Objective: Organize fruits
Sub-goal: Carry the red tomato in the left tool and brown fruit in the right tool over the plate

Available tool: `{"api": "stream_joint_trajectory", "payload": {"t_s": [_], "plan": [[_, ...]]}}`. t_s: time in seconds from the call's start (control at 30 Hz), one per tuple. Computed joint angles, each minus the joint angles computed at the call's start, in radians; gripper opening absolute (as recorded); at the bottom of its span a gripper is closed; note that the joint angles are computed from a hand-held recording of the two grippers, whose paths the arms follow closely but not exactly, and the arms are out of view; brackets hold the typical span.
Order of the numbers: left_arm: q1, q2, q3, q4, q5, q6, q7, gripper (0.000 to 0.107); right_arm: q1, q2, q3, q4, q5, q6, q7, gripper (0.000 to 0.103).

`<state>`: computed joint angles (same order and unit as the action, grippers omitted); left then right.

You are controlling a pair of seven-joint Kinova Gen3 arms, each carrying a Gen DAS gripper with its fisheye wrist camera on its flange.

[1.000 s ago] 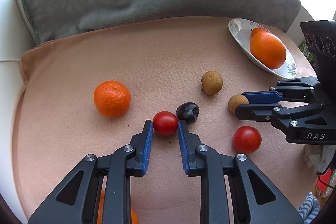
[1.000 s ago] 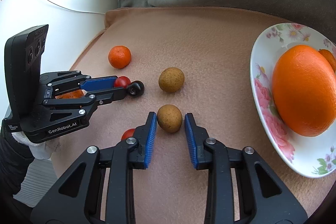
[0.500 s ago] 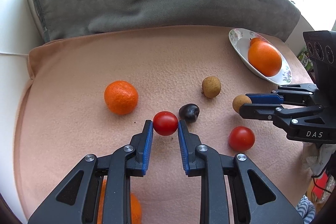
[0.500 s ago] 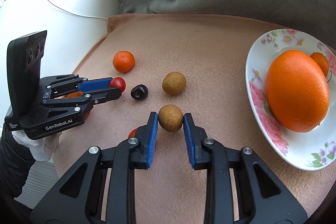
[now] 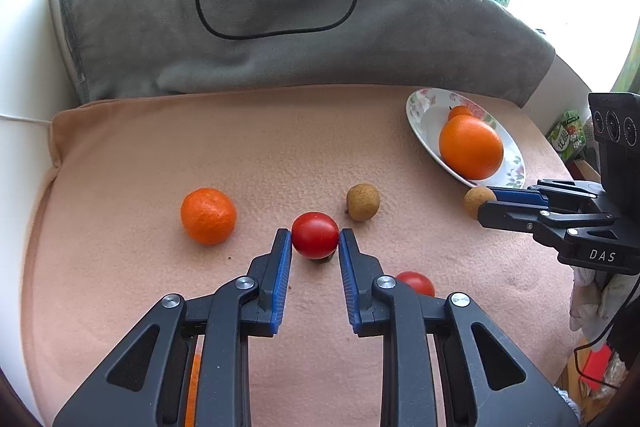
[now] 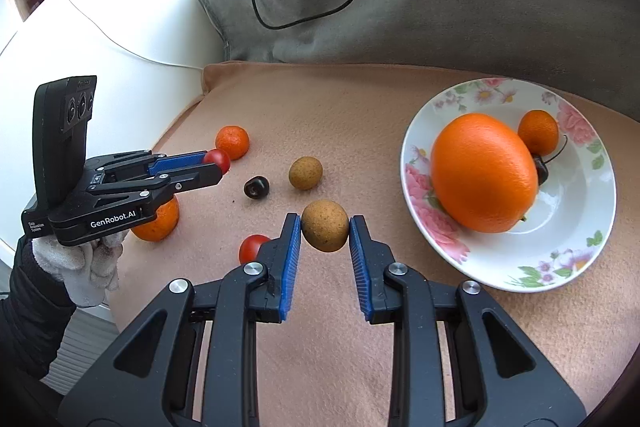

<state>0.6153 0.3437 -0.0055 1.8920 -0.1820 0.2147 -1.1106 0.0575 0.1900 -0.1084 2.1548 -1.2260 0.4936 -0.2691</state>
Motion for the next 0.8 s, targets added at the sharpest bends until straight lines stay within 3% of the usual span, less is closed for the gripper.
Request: {"api": "stream_joint_trajectory", "payload": {"t_s": [0.4, 0.8], "plan": [[-0.003, 0.059, 0.059, -0.101, 0.047, 0.000, -0.047, 0.022, 0.084, -0.079, 0.103, 0.030, 0.005, 0.076, 0.031, 0.026], [0.004, 0.149, 0.101, -0.275, 0.094, 0.039, -0.108, 0.022, 0.149, -0.077, 0.153, 0.035, -0.006, 0.100, 0.073, 0.026]]}}
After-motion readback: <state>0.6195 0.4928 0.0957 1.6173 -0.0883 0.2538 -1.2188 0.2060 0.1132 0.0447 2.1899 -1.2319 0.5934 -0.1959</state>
